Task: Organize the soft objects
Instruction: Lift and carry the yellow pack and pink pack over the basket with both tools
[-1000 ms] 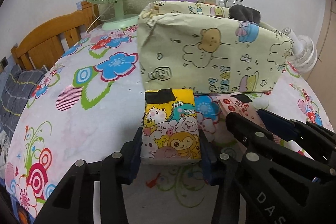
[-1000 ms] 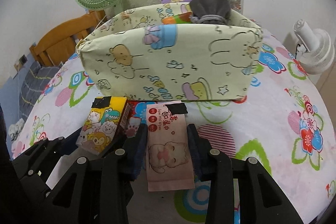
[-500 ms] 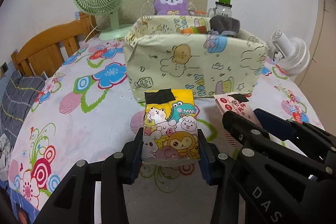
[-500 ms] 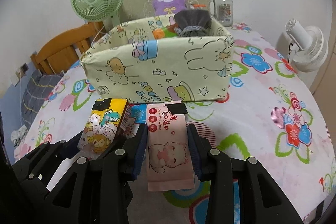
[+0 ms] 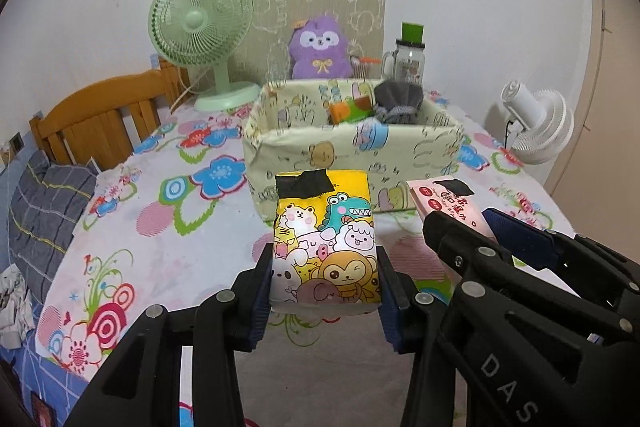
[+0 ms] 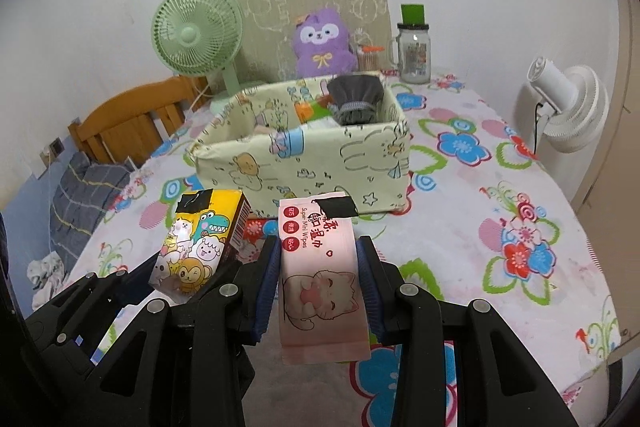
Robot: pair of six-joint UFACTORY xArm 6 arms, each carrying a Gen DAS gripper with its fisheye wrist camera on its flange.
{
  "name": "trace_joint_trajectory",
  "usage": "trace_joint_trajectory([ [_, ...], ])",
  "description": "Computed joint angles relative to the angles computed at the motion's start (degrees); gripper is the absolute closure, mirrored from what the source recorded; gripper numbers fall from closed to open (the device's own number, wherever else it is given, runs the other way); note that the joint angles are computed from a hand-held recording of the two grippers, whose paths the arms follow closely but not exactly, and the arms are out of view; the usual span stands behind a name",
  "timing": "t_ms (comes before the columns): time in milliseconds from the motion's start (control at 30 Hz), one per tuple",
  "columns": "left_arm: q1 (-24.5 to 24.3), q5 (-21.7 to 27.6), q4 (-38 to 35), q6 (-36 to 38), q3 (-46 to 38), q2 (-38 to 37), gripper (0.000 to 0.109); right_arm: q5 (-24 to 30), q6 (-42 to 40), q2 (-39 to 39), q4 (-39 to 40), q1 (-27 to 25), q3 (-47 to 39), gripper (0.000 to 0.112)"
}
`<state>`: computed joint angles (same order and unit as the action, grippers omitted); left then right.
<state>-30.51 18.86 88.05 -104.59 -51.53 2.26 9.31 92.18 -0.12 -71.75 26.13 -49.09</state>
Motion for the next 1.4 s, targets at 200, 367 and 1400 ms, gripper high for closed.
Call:
trace_joint_trajectory([
  [200, -1.15, 1.71, 1.00, -0.89, 1.53, -3.86, 0.062, 1.81, 1.03, -4.00, -1.33, 1.00, 1.02, 0.071],
  [367, -1.78, 2.85, 1.02, -0.33, 2.60, -6.77, 0.062, 3.13, 0.83, -6.68, -1.11, 1.79, 1.60, 0.071],
  [1400, -0.86, 2.76, -2.19, 6.15, -2.77, -8.75, 0.062, 6.26, -8.06, -9.58, 5.44, 1.33, -3.36, 0.071],
])
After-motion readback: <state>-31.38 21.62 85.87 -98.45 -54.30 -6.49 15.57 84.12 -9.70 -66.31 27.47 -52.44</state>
